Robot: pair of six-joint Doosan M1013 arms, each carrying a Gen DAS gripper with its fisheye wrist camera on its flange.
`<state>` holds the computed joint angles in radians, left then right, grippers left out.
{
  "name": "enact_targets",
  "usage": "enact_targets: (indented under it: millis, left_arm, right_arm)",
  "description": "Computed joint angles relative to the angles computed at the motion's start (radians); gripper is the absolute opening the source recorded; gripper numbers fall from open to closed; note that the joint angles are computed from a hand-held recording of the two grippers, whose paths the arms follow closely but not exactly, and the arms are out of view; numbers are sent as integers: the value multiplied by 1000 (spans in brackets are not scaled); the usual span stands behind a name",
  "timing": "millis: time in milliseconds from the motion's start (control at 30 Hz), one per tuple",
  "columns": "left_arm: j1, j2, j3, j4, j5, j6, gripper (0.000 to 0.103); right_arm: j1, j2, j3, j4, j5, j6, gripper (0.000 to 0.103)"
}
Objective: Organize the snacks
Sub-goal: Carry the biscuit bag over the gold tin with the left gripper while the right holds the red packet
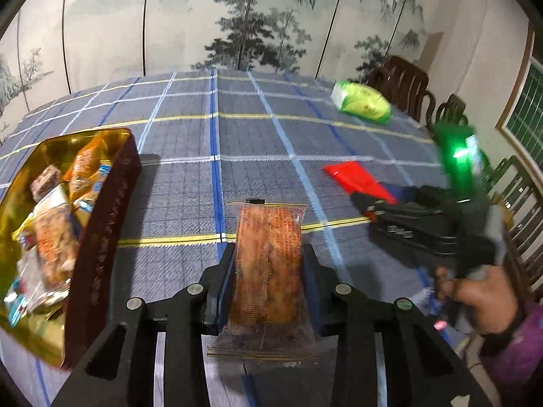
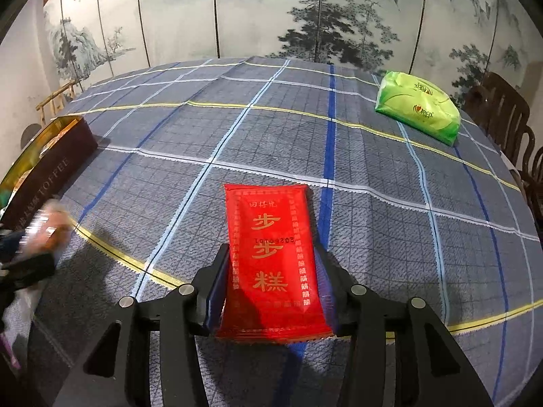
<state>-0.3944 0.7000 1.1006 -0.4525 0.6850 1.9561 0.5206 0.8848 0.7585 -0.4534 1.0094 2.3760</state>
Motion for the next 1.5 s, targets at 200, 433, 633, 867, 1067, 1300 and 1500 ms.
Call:
enact_targets:
  millis: [200,433,633,867,1067,1300,1500]
  left_arm:
    - [20,-59,62,-68,-18,33,33]
    - [51,-114,124,-94,-73,40,33]
    - [78,-141,157,-81,-113,15,33]
    - [113,-158,182,-57,-145,-12,33]
    - [143,-160,189,-13,-162,-43,33]
    - [164,-148,175,45,-172,-79,33]
    - [168,-134,159,56,-167,-80,33]
  right_arm:
    - [-1,3,-4,-5,7,5,47]
    - [9,22,-48,5,43,42,47]
    - [37,73,-143,32,49,10,46]
    - [60,138,-263,34,97,-13,46]
    - [63,150,-288,28,120,-16,46]
    - [64,157,-303,21,137,-17,46]
    - [64,159,-307,20,142,-19,47]
